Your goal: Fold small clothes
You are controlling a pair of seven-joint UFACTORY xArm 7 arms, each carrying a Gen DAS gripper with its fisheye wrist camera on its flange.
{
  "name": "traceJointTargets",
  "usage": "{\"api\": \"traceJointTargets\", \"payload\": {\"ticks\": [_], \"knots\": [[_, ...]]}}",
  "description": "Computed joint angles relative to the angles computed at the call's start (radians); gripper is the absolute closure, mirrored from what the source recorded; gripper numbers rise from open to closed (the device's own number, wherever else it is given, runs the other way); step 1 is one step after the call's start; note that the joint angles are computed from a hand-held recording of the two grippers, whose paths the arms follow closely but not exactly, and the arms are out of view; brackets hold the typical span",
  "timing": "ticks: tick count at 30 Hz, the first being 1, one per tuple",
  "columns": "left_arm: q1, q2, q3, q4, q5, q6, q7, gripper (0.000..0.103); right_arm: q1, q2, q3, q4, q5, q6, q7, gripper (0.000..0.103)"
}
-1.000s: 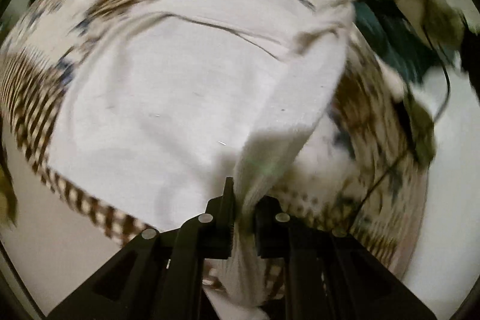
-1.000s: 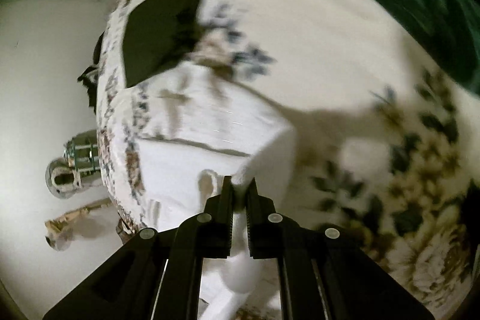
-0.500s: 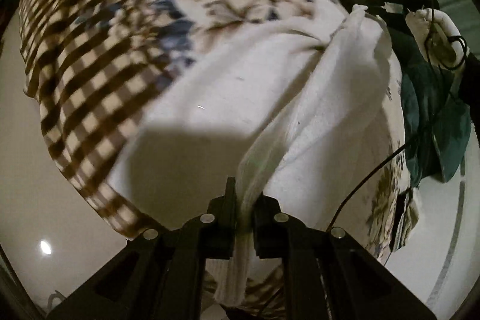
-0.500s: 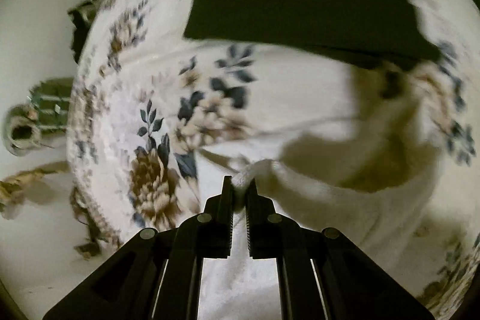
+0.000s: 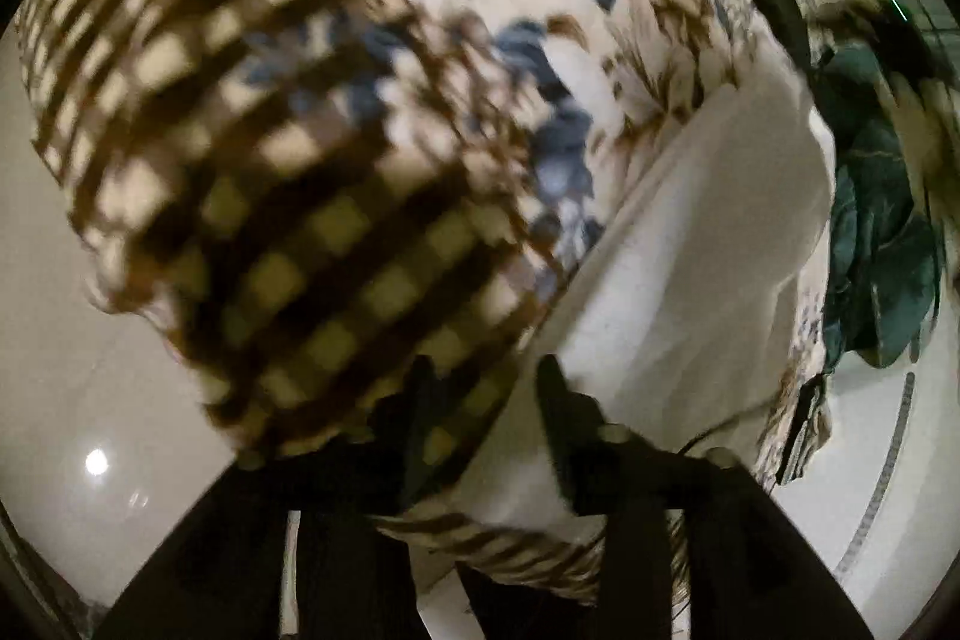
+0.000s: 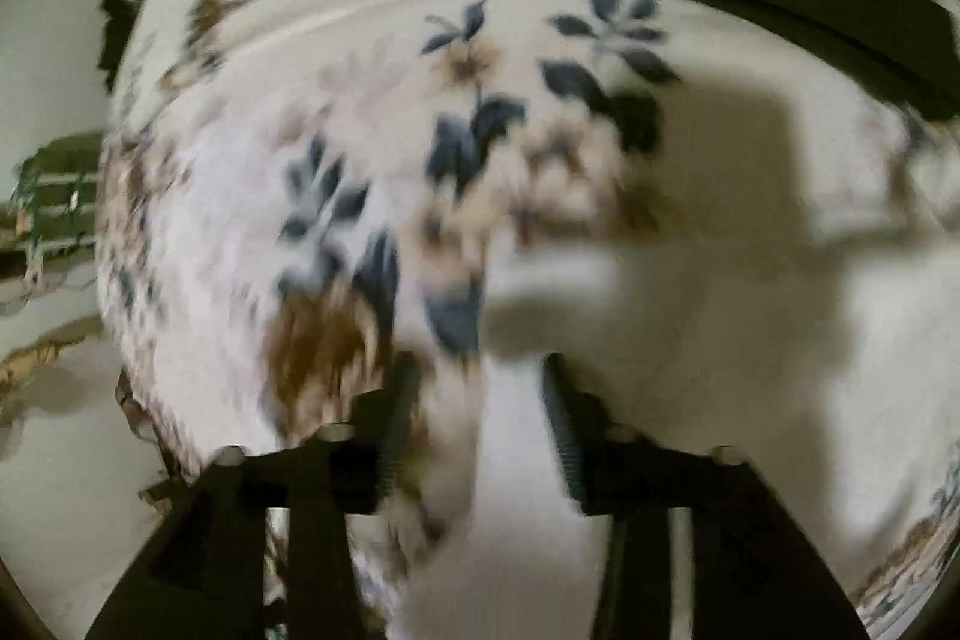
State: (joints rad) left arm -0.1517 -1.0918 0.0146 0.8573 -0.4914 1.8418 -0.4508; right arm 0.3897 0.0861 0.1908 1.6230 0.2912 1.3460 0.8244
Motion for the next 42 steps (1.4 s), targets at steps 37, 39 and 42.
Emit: {"api": "traceJointTargets", "payload": {"ticks": [37, 39, 42], "knots": [[-0.143, 0.013, -0.111, 0.049, 0.035, -0.005, 0.082, 0.099, 0.449, -0.876, 0.534, -0.779, 0.26, -0.321, 1.398, 0.101], [-0.132, 0.013, -0.092, 0.046, 0.035, 0.01, 0.083, 0.099, 0.468, -0.865, 0.541, -0.799, 0.276, -0.369, 1.429, 0.101], [-0.127, 0.028, -0.079, 0.037, 0.033, 0.017, 0.114, 0.099, 0.474, -0.784, 0.53, -0.759, 0.236, -0.4, 1.405, 0.101]]}}
